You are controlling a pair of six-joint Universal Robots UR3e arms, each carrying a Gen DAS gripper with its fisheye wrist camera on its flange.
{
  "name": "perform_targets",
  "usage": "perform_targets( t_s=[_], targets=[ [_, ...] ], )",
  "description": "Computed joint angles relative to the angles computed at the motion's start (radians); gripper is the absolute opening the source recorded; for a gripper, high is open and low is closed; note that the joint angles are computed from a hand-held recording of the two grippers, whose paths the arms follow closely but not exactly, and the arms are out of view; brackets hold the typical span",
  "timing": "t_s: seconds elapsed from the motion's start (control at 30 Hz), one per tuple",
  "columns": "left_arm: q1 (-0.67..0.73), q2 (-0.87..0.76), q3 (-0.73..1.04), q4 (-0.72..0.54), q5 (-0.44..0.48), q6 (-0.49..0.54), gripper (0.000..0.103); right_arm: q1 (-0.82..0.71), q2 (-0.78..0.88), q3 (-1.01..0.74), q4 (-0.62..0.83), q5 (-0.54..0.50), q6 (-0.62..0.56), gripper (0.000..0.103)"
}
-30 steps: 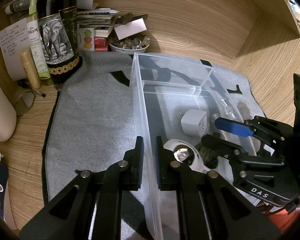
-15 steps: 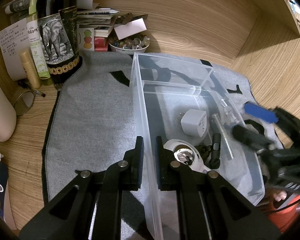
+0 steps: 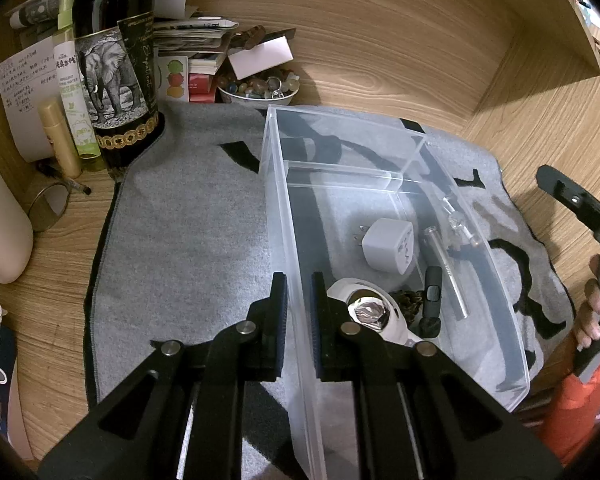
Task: Organize rigid objects
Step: 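Reach the right tool to the black-and-gold lighter and grasp it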
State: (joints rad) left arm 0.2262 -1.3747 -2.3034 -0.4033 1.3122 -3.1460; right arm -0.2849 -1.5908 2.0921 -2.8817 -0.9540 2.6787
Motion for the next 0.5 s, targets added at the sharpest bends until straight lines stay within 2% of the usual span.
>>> perform_targets(
  t_s=[0.1, 0.33, 0.43, 0.5],
  targets=[
    [0.000, 0.000, 0.000, 0.000, 0.001, 0.001, 0.009, -0.014, 0.054, -0.026, -0.027, -0.019, 0.017, 0.077],
    [0.000, 0.000, 0.000, 0.000, 0.000, 0.001, 0.009, 0.014, 0.239, -0.138, -0.025, -0.161, 0.031, 0.075],
    [0.001, 0.000, 0.000, 0.000, -0.001, 0.002, 0.009, 0.023, 0.303, -0.185, 0.021, -0.205, 0.012, 0.065],
    [0.001, 0.000, -0.001, 0.000, 0.000, 0.002, 0.009, 0.027, 0.330, -0.207, 0.050, -0.226, 0.005, 0.062]
  ],
)
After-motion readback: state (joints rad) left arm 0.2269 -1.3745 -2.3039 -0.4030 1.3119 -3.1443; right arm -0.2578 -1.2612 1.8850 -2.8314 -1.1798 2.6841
